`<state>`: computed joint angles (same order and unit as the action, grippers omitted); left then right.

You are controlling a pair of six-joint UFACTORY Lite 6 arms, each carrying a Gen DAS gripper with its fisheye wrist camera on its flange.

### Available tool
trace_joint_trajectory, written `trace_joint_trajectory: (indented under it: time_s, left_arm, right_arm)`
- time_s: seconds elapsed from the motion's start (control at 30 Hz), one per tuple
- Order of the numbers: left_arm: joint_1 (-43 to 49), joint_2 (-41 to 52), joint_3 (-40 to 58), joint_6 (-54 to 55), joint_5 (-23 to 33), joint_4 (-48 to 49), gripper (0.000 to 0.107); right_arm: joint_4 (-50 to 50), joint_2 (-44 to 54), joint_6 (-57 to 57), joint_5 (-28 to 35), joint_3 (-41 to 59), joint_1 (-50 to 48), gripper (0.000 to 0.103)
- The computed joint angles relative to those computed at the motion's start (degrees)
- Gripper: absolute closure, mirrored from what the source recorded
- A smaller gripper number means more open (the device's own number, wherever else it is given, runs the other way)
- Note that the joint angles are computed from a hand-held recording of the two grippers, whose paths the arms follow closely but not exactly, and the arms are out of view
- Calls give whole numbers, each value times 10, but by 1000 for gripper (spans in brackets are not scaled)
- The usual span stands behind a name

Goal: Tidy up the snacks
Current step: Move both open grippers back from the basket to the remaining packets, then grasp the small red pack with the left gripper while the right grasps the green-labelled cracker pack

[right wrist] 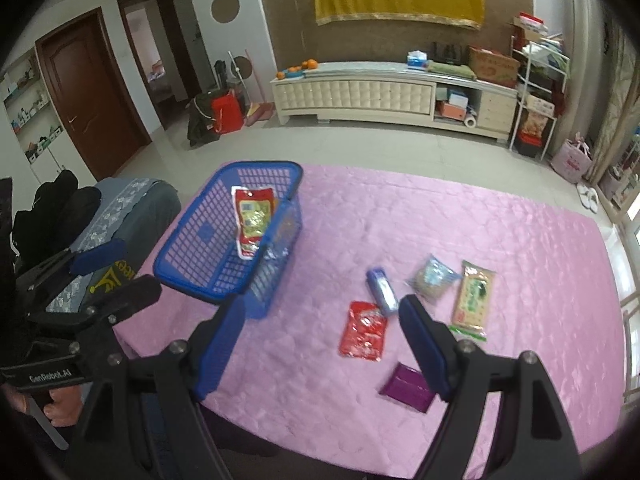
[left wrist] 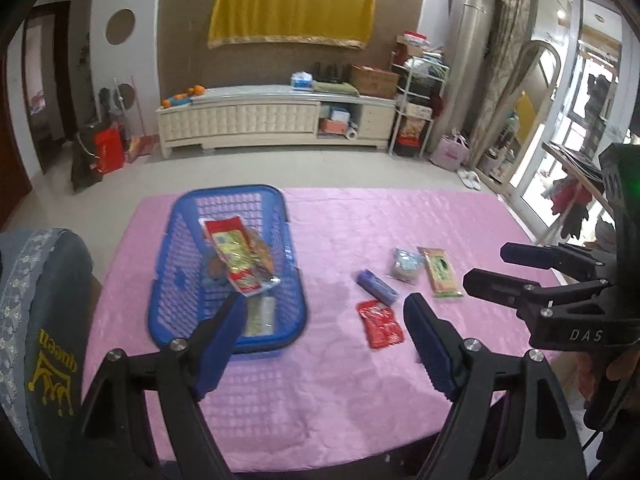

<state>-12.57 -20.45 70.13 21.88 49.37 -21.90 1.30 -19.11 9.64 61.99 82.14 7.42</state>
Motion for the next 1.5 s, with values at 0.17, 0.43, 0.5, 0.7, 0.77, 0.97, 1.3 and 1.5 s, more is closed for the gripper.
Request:
trace_joint_trajectory:
  time_s: [0.17,0.43,0.5,0.7,0.77,0.97,1.3,1.5]
  left_arm:
    - [-73,-1,-29,-77,-35,45,28]
    - [-210,51,-47,-212,-89,173,28]
    - [-229,75,-50,-228,-100,185,28]
    - [-253,143,-54,-256,-139,206,28]
    - [-252,171,-47,-234,-142,182,28]
    - [-258,272,-8,-231,-150,155,28]
    - [-269,443,80,-235,-169,149,28]
    - [-271,531,150,-232,-158,155,28]
  right_arm:
    - [53,-47,-73,-3,-69,-85,20]
    - [154,-82,-215,-3,-171,-239,20]
    - [164,-88,-241,-11,-192,-262,20]
    - [192,-77,-307,-40,-245,-317,20]
    - [202,-64,-328,-49,-258,-336,20]
    - [198,-32,-361,-97,-305,-357,20]
    - [211,60,-388,-173,-327,-371,20]
    - [234,101,-417,-207,-330,-372,20]
